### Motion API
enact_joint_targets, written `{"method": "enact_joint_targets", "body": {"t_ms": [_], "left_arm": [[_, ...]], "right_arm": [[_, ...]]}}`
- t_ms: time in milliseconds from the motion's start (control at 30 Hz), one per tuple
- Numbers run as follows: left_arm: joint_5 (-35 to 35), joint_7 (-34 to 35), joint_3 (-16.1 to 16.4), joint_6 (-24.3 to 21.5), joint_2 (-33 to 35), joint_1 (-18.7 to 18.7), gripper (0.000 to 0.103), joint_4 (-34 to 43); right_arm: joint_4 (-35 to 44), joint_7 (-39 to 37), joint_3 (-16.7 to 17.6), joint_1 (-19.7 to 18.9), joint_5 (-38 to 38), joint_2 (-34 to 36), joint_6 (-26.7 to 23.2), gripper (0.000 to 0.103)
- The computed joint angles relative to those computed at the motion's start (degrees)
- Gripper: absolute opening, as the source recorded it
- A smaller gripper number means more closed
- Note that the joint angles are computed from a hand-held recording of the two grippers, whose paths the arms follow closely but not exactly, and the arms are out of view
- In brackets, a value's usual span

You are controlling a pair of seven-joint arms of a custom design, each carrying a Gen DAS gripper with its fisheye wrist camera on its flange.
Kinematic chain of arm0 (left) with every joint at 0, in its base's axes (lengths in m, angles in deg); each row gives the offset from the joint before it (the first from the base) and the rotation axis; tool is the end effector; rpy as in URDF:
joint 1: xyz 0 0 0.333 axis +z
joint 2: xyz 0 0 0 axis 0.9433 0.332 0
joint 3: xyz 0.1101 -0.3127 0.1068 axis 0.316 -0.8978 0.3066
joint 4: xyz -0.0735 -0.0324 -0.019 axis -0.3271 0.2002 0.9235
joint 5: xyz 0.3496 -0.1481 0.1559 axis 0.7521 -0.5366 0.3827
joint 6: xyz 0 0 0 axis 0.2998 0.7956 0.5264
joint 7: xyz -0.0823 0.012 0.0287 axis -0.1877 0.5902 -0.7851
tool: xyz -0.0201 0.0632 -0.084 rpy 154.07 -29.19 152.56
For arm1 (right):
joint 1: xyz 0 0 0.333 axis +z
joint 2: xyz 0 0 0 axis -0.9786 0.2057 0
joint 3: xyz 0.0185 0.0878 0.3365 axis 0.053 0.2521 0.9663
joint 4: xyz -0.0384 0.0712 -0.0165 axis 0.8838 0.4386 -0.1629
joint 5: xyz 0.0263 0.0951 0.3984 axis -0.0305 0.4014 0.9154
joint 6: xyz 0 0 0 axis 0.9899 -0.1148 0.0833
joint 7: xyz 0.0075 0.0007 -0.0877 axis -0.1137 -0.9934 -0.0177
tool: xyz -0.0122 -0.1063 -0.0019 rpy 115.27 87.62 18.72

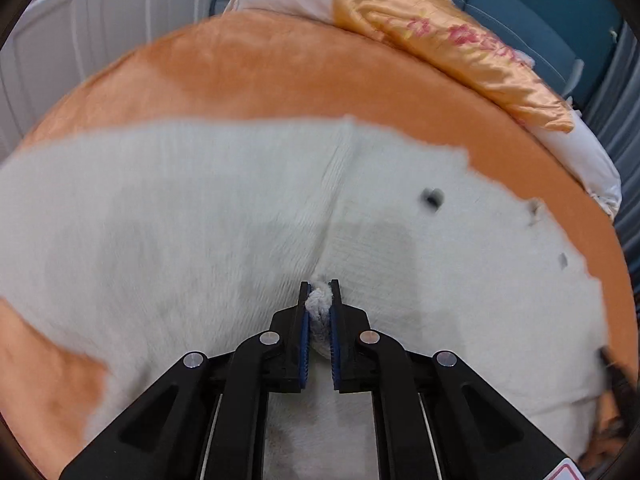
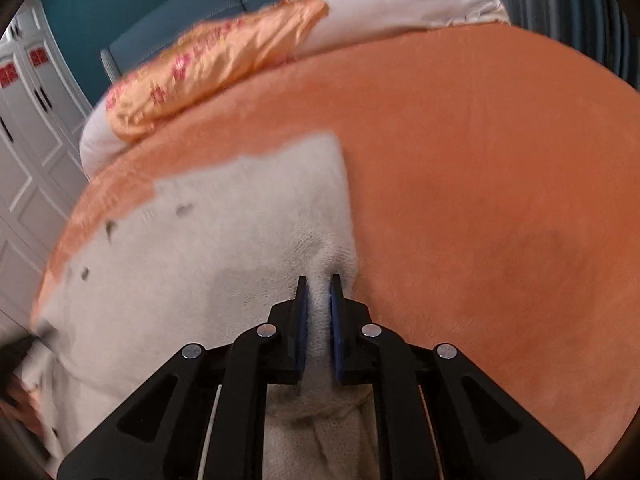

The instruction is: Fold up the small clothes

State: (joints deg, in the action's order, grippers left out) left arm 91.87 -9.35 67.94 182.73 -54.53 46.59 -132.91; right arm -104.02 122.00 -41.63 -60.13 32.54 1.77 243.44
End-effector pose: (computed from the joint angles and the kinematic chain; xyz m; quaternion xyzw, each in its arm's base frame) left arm 0.6003 -0.3662 0.4697 -0.8043 0.5140 -0.2445 0.1707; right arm 0.6483 0.1882 0.4324 -0.5889 0.7039 -0.1682 0.3598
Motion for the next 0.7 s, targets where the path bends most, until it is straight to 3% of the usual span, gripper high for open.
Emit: {"method": "enact_joint_targets", "body": {"t_ms": [67,100,167,233,267,333,400,467,500,567,600,700], "left_arm": [[2.8,-3.0,0.7,1.0,-0.8,-0.8,0.007,-1.1],[3.0,-3.1,0.6,0.7,-0.6,-0.8,0.007,-0.8],[3.7,-3.6,0.6,0.4,-0.2,-0.8,0.009,-0.5],[5.1,-5.0,0.8,0.6,-0.1,-1.2,0.011,-0.8],[5.8,-5.5,0.9,0.8,-0.3,-1.3,0.013,-1.3],[7.7,-7.3,1.2,1.7,-0.6,-1.4,0.014,-2.2],[8.4,-8.2,1.2,2.9,-1.2,-1.0,0.015,-3.1],[9.0,-9.0,1.0,3.4,-1.4,-0.9,0.015,-3.5],[9.5,-9.6,1.0,3.4,-1.3,-1.0,0.015,-3.5],[10.0,-10.2,0.9,3.7,-1.6,-0.8,0.015,-3.8],[9.6,-10.5,0.8,4.3,-2.0,-0.5,0.016,-4.3],[8.1,-12.8,0.5,7.1,-6.8,0.8,0.023,-9.0]], "right_arm": [[-1.0,-0.2,0.7,-0.4,1.1,-1.5,1.9,0.010],[-1.9,0.7,-1.0,1.4,-0.2,-2.6,3.9,0.010],[-2.4,3.9,-7.6,7.4,-5.3,-3.5,7.0,0.009],[-1.4,1.3,-9.1,9.3,-5.0,-2.7,5.9,0.009],[0.3,2.8,-11.4,11.4,-8.3,-1.0,2.2,0.009],[2.2,1.5,-10.6,10.7,-7.6,1.2,-4.1,0.005],[0.1,3.4,-9.5,9.1,-8.1,0.2,-1.4,0.005],[-2.7,8.9,-13.5,12.6,-12.6,-2.7,2.1,0.008],[-3.9,9.5,-13.9,12.9,-14.2,-3.8,3.5,0.008],[-3.8,9.6,-13.9,13.2,-16.9,-3.6,1.0,0.008],[-2.9,7.1,-11.6,11.2,-15.9,-2.2,-2.9,0.006],[-3.9,11.0,-11.3,10.8,-20.2,-3.5,-3.7,0.008]]}}
